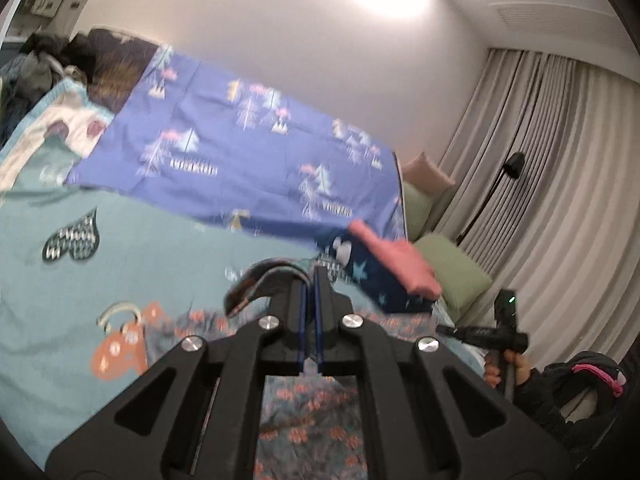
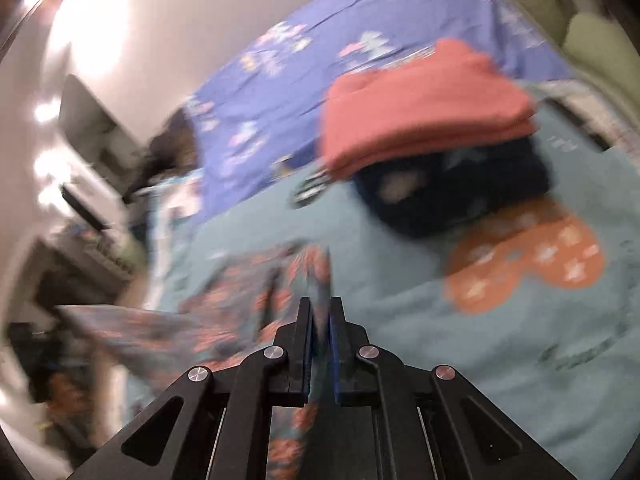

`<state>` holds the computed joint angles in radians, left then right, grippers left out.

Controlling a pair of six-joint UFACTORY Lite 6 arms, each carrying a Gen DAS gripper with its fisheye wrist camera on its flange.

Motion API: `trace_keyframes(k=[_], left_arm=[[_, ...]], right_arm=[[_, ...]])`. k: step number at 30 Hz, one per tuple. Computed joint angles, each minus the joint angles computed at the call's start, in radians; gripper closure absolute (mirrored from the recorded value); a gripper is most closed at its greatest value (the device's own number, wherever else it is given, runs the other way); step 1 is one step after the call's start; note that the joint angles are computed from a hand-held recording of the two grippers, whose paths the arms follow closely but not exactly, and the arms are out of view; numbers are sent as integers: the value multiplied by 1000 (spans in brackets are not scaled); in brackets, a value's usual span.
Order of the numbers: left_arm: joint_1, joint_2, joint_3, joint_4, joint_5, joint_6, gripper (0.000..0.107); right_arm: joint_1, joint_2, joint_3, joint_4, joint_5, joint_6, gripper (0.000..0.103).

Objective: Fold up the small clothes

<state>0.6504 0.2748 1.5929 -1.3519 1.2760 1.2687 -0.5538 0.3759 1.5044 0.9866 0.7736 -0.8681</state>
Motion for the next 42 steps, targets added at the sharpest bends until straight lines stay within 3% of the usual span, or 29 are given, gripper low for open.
trace_keyframes(k=[1, 3, 6, 8, 12, 14, 15, 16, 17, 18, 19, 20, 22, 26, 29, 33, 35, 36, 38, 39, 40, 41, 42], left_arm=[[-5, 22, 14, 1, -12, 1, 103], [-26, 79, 43, 33, -55, -6, 103], [-77, 180, 73, 163, -183, -84, 103], [-85, 216, 46, 198, -226, -90, 103], [-69, 228, 11, 164, -206, -61, 103], [-72, 223, 8, 162, -207, -58, 103], [-70, 219, 2, 162, -205, -52, 103], [-71, 217, 4, 164, -203, -53, 103], [-73, 213, 2, 164, -203, -54, 103], [-71, 210, 3, 166, -199, -53, 103], [-71, 205, -1, 167, -197, -52, 103], [-72, 198, -6, 168, -197, -48, 103], [-74, 181, -15, 166, -201, -46, 103], [-57, 151, -4, 106, -145, -43, 103], [-52, 137, 2, 38, -118, -11, 103], [-95, 213, 76, 73, -192, -38, 103], [-122, 288, 127, 150, -245, -99, 103], [-131, 302, 128, 172, -266, -111, 103], [-134, 337, 132, 196, -288, -124, 103], [-130, 345, 129, 194, -286, -125, 103], [-121, 359, 133, 189, -277, -128, 103], [-115, 364, 133, 185, -272, -127, 103], [-109, 363, 129, 182, -268, -124, 103]], right_arm=[[19, 56, 45, -84, -43, 75, 94], [27, 140, 112, -176, -24, 183, 94], [11, 101, 40, -67, 47, 55, 94], [46, 47, 10, -98, 49, 2, 93], [141, 8, 27, -252, 44, 74, 76], [193, 47, 84, -363, 55, 188, 63], [216, 83, 123, -408, 66, 237, 52], [229, 107, 131, -428, 73, 244, 49], [238, 124, 136, -436, 71, 242, 49], [238, 135, 132, -454, 67, 232, 56], [259, 122, 101, -497, 21, 255, 86], [265, 111, 84, -501, 5, 263, 93], [231, 54, 44, -405, -11, 215, 97], [113, -45, 27, -170, 23, 82, 98], [102, -77, 14, -170, -92, 75, 99], [103, 74, 127, -193, -3, 140, 97], [138, 80, 95, -210, 9, 121, 96], [151, 77, 81, -217, 14, 108, 91], [185, 100, 102, -276, 18, 134, 70], [207, 103, 102, -319, 3, 161, 52], [215, 103, 100, -337, 2, 164, 44], [219, 112, 105, -347, 6, 159, 44], [230, 112, 96, -368, -5, 165, 60]])
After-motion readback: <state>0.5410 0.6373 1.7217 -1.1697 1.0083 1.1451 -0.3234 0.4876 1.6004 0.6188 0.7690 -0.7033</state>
